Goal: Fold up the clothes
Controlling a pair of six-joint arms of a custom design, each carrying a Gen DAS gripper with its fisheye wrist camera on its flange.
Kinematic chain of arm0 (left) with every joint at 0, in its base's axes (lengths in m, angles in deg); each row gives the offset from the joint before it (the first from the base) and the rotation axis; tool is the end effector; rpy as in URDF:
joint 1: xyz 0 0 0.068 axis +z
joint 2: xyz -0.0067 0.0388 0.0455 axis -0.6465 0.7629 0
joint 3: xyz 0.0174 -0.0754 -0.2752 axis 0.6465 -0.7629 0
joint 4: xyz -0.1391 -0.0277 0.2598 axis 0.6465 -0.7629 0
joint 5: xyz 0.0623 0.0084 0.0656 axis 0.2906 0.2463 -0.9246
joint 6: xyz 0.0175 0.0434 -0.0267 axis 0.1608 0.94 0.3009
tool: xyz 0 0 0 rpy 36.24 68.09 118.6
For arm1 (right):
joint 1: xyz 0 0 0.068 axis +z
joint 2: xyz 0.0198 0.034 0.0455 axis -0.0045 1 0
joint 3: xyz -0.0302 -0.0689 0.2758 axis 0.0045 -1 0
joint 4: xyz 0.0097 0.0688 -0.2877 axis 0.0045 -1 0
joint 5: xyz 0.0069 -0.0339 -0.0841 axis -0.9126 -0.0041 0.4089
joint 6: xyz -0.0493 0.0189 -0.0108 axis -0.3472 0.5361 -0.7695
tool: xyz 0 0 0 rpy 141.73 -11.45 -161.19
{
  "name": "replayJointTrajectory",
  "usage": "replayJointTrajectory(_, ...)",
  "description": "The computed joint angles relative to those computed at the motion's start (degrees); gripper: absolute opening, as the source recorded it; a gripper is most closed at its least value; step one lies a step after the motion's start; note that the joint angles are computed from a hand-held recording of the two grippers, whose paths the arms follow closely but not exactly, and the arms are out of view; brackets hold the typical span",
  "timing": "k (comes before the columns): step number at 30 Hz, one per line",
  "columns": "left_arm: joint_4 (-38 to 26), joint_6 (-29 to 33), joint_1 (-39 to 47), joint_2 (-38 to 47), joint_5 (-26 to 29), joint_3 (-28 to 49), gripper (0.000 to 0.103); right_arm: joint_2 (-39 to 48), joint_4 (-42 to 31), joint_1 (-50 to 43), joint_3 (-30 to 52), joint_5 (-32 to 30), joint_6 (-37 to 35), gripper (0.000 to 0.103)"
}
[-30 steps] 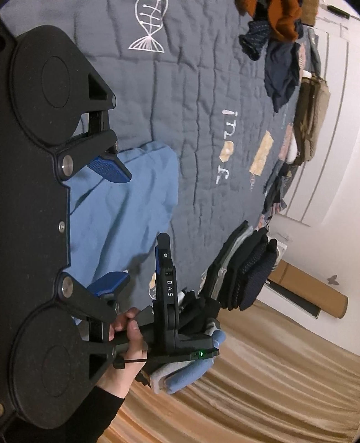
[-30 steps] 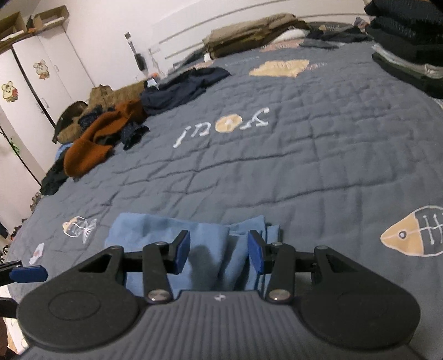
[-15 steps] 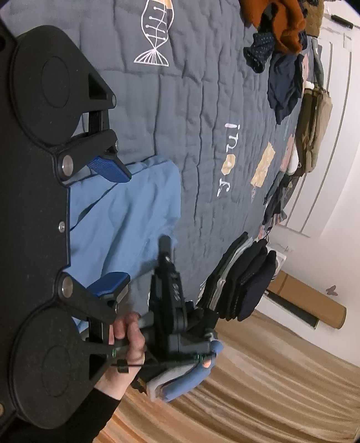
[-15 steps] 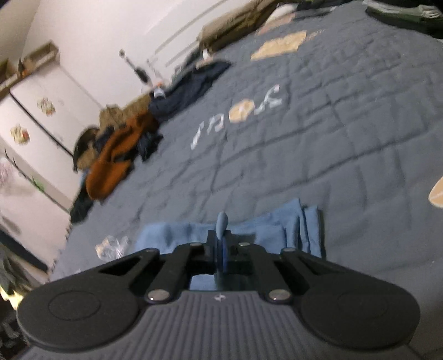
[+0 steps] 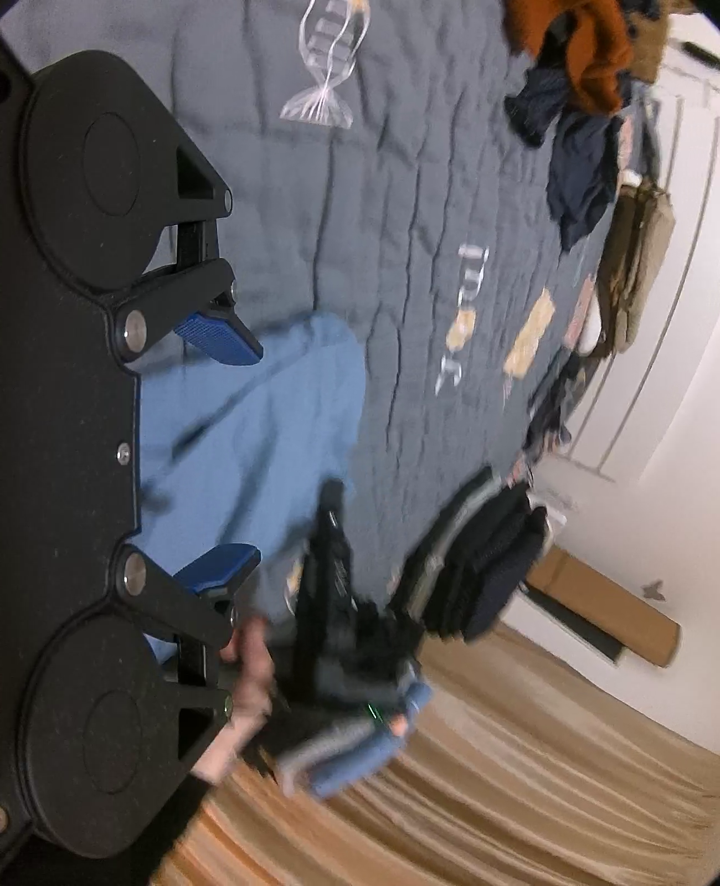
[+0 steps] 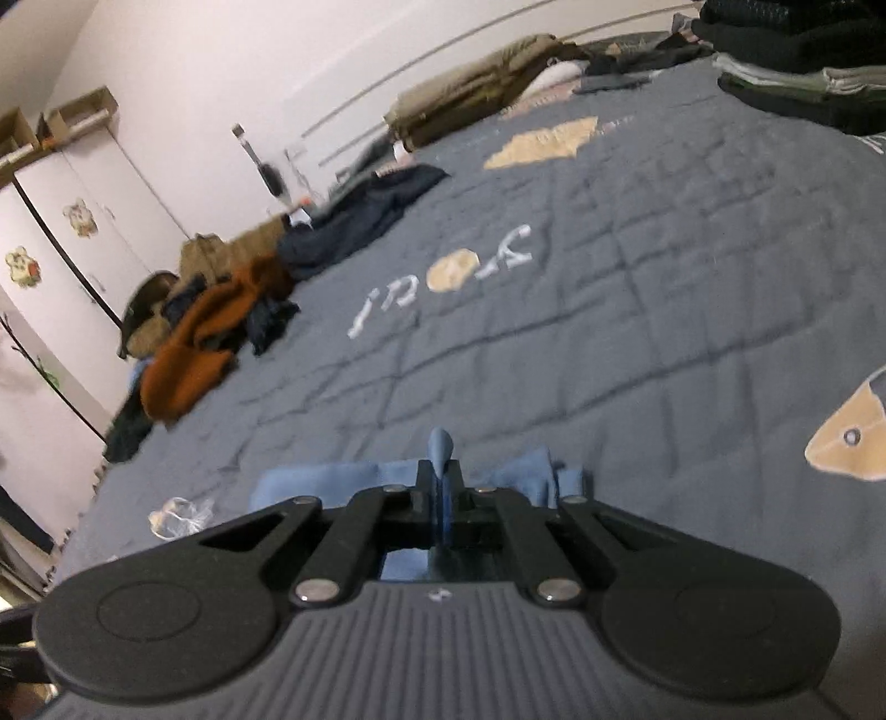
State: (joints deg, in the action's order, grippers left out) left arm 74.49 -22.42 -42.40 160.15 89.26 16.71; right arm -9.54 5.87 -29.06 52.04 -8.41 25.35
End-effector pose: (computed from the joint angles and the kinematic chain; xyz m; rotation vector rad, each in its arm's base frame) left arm 0.2792 -0.0381 0.1798 0.5539 2.1436 -1.0243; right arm 0.2488 -0.1103 0.1790 0.3009 2.1979 0.6096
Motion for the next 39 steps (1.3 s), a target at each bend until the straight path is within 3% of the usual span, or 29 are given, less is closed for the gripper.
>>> replayJointTrajectory(2, -1.09, -0.11, -0.99, 1.12, 3.39, 0.55, 0.069, 0.45, 0.67, -0.42, -0.03, -0.70, 0.91, 0.002)
replayJointTrajectory(10, -11.58, 8.36, -4.45, 3.38, -1.28, 2.75, 0.067, -0.47, -0.37, -0.82, 0.43, -1.96, 1.45, 0.002)
replayJointTrajectory(12, -10.77, 6.31, -4.37, 5.03, -1.47, 3.05, 0.055, -0.38, -0.23, -0.79, 0.48, -2.09, 1.81, 0.002)
replayJointTrajectory(14, -10.56, 4.46, -3.79, 7.27, 0.51, 3.75, 0.032, -0.27, 0.02, -0.47, 0.49, -1.93, 2.20, 0.002)
replayJointTrajectory(22, -9.67, -0.35, -3.47, 12.06, 1.32, 4.98, 0.032, -0.09, 0.15, 0.12, 0.34, -1.32, 2.17, 0.002)
replayJointTrajectory(24, -8.27, -0.60, -2.89, 11.22, 3.51, 4.02, 0.007, -0.29, 0.90, 0.55, -0.17, -0.34, 2.51, 0.002)
replayJointTrajectory(25, -8.60, -0.27, -2.54, 10.70, 4.71, 3.96, 0.002, -0.37, 1.18, 0.69, -0.34, 0.06, 2.68, 0.002)
replayJointTrajectory(29, -12.87, 2.96, 0.84, 7.62, 7.41, 5.39, 0.000, -1.07, 2.52, 0.57, -1.07, 0.77, 3.46, 0.002)
replayJointTrajectory(32, -19.43, 7.95, 3.19, 8.00, 6.01, 8.00, 0.001, -1.40, 2.76, 0.29, -1.15, 0.70, 3.56, 0.002)
replayJointTrajectory(36, -24.67, 9.00, 2.56, 11.26, 4.76, 9.98, 0.003, -0.19, 0.68, 0.65, -0.07, 0.87, 2.57, 0.002)
replayJointTrajectory(39, -28.50, 14.07, 1.29, 10.06, 5.03, 9.37, 0.016, 1.35, -2.38, 0.25, 1.55, -0.62, 1.03, 0.002)
